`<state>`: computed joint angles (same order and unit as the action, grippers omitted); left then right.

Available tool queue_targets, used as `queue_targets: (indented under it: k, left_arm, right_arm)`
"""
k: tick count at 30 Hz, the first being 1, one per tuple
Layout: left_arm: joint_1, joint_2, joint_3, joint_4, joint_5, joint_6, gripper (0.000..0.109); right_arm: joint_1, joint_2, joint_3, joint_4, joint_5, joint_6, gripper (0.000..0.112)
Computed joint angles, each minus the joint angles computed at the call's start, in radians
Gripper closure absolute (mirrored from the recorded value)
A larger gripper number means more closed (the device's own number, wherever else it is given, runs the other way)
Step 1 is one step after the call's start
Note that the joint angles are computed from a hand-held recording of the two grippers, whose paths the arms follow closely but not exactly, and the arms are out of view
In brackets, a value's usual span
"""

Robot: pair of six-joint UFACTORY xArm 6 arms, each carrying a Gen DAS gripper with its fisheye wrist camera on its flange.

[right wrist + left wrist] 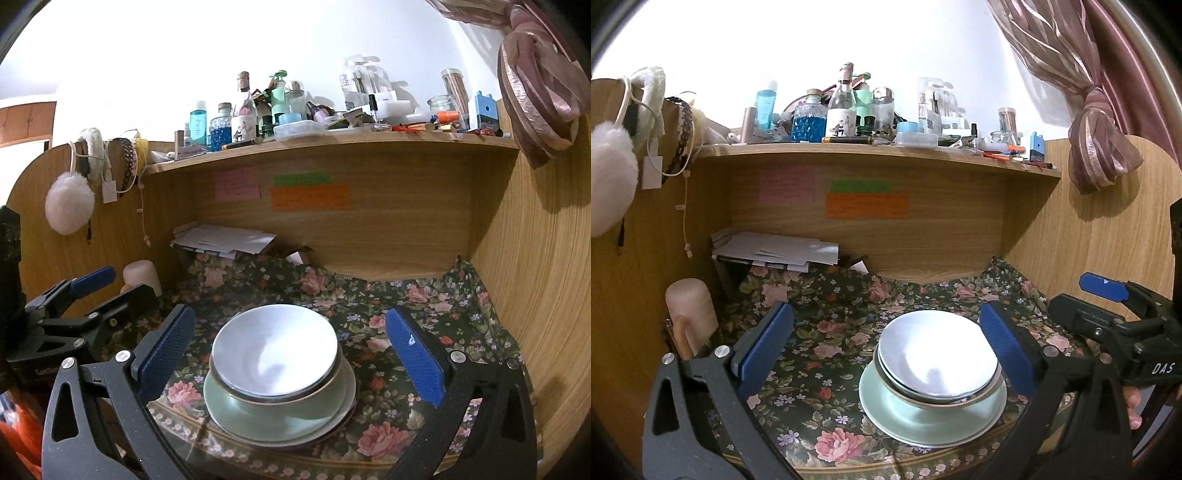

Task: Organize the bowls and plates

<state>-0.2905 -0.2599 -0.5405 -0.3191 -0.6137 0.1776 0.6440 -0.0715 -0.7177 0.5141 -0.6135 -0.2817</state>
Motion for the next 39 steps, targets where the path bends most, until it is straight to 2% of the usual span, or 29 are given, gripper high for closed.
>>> queue_targets:
  k: [11,22,39]
  left_arm:
    - [-0.015,0.007,0.004,-0.026,-0.025,0.027,0.006]
    - [-0.015,0.01,-0.003,-0.025,-0.016,0.023,0.006]
    - [-0.02,0.032,-0.025,-0.025,-0.005,0.021,0.006]
  right_arm:
    - [-0.013,-0.001,0.007,-0.047,-0.009,0.043,0.009]
    - [-0.027,-0.001,0.008,-0.087,-0.006,0.076,0.009]
    - [-0.018,0.006,-0.001,-0.077,-0.009,0.082,0.009]
